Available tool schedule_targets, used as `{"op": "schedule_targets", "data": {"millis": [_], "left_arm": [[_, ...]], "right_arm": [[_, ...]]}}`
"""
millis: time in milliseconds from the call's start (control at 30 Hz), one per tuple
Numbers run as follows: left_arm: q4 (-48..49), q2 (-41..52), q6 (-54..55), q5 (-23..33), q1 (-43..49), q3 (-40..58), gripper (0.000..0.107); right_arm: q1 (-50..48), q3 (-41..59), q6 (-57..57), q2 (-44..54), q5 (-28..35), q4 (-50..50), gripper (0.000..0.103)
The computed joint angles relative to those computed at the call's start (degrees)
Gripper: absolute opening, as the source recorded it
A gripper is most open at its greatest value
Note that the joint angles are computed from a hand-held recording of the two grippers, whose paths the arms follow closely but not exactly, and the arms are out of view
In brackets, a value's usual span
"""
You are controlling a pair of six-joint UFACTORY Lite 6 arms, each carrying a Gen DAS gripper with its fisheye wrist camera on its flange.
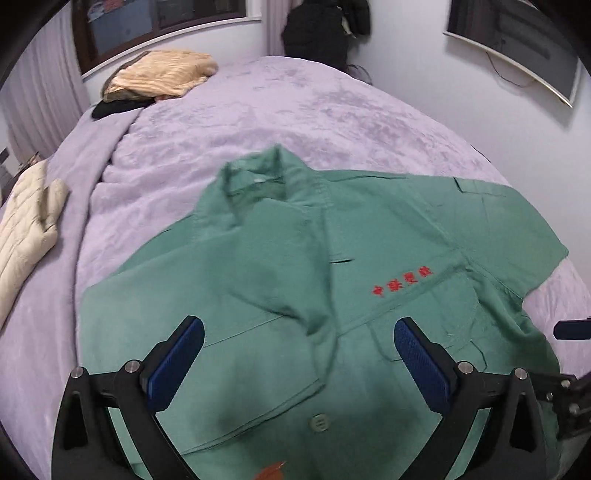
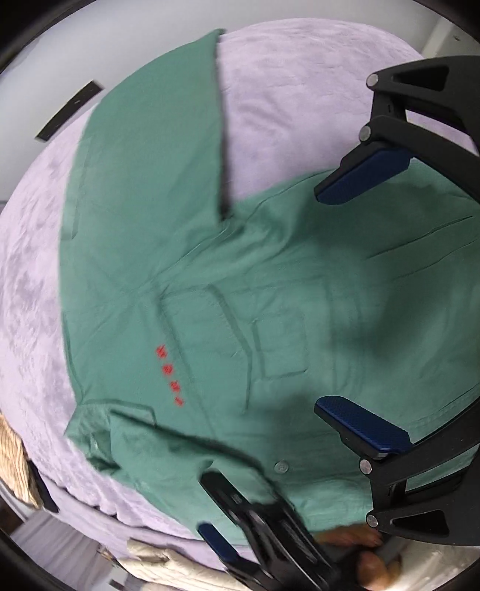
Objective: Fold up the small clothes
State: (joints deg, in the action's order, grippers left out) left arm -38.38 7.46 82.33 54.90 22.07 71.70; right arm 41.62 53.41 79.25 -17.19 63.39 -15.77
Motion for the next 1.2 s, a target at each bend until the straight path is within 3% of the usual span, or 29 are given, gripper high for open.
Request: {"op": "schedule_targets", "data": {"millis": [100, 267, 400, 467, 533, 667, 800, 867, 1000, 1133, 1167, 1200], "left_arm": [[4.9, 13.8, -8.4, -0.8, 6.1, 16.3, 0.103], [18.4, 34.9, -25.9, -5.3, 9.5, 38.7, 0.103], [23.7, 38.5, -28.5, -10.4, 10.7, 38.0, 0.103], [23.3, 38.4, -26.6, -12.4, 11.1, 35.1, 0.103], [22.1, 38.3, -25.1, -13.2, 11.9, 33.7, 0.103], [21.0, 39.1, -23.7, -13.0, 12.5, 33.8, 0.103], [22.0, 42.4, -24.5, -10.9, 12.3, 37.9, 0.103], [23.6, 44.7, -27.2, -8.3, 11.8, 41.6, 0.103], [24.0, 47.0, -28.5, -1.4, 12.4, 48.1, 0.103], [25.1, 46.9, -28.4, -1.7, 12.2, 47.2, 0.103], [25.5, 47.1, -28.8, -2.4, 12.0, 46.9, 0.103], [25.2, 46.7, -28.8, -2.9, 12.1, 45.9, 0.103]], "right_arm": [[-1.2, 9.5, -5.5, 11.9, -3.2, -4.4, 0.103], [-1.5, 36.8, -16.1, 40.3, -3.4, -12.0, 0.103], [-2.2, 60.8, -22.7, 61.9, 4.1, -17.3, 0.103], [-2.4, 65.6, -24.4, 68.1, 6.8, -21.2, 0.103], [-2.3, 60.8, -20.3, 66.3, 8.0, -25.1, 0.102], [-4.7, 36.8, -1.6, 47.5, 2.7, -26.2, 0.102], [-11.0, 12.8, 14.8, 26.4, -10.6, -19.1, 0.102], [-14.6, 0.9, 20.3, 15.4, -21.7, -16.8, 0.102], [-20.7, -10.4, 19.8, 5.6, -39.9, -11.3, 0.102], [-26.0, -12.5, 3.4, 7.7, -54.0, 6.8, 0.101], [-26.9, -11.8, -2.5, 9.3, -55.4, 12.8, 0.096], [-27.5, -11.2, -8.5, 11.0, -56.3, 18.8, 0.068]]}}
